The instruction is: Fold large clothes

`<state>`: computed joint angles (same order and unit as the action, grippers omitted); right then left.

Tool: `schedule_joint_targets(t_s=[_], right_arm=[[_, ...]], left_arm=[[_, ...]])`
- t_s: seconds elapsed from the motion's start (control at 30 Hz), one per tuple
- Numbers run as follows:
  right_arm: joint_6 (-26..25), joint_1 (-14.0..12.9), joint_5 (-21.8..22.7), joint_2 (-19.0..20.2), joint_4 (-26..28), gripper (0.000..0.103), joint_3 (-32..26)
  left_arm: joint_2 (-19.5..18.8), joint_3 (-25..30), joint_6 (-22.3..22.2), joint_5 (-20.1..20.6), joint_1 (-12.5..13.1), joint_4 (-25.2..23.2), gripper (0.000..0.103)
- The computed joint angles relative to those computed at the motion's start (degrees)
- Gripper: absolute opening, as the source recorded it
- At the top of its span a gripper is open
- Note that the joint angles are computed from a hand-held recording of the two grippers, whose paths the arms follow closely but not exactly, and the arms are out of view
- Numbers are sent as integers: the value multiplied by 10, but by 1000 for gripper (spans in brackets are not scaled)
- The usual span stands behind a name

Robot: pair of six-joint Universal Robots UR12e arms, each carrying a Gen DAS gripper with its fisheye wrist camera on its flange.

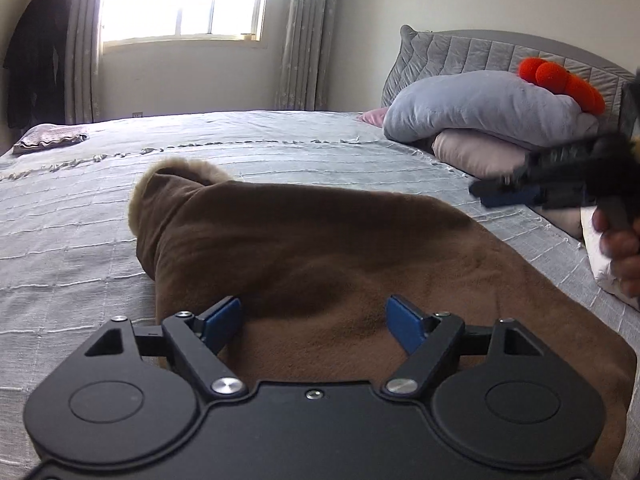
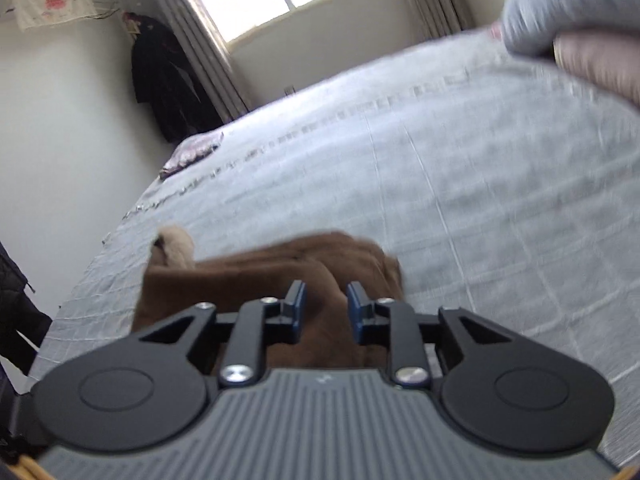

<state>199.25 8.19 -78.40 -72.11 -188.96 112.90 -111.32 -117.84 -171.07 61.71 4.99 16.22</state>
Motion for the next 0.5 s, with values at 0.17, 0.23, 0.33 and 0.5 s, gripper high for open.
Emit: schedule_joint_targets(t_s=[0.17, 0.23, 0.33, 0.5], right_arm=[[-24, 51, -62, 21, -25, 43, -28], [-57, 71, -118, 44, -29, 42, -42], [-92, 84, -200, 77, -38, 40, -55], [-72, 77, -222, 100, -27, 41, -65]], left_arm=[[-14, 26, 5, 52, -16, 22, 78], [-28, 47, 18, 94, -26, 27, 75], [-57, 85, 20, 169, -41, 24, 74], [-99, 128, 37, 217, -51, 9, 77]])
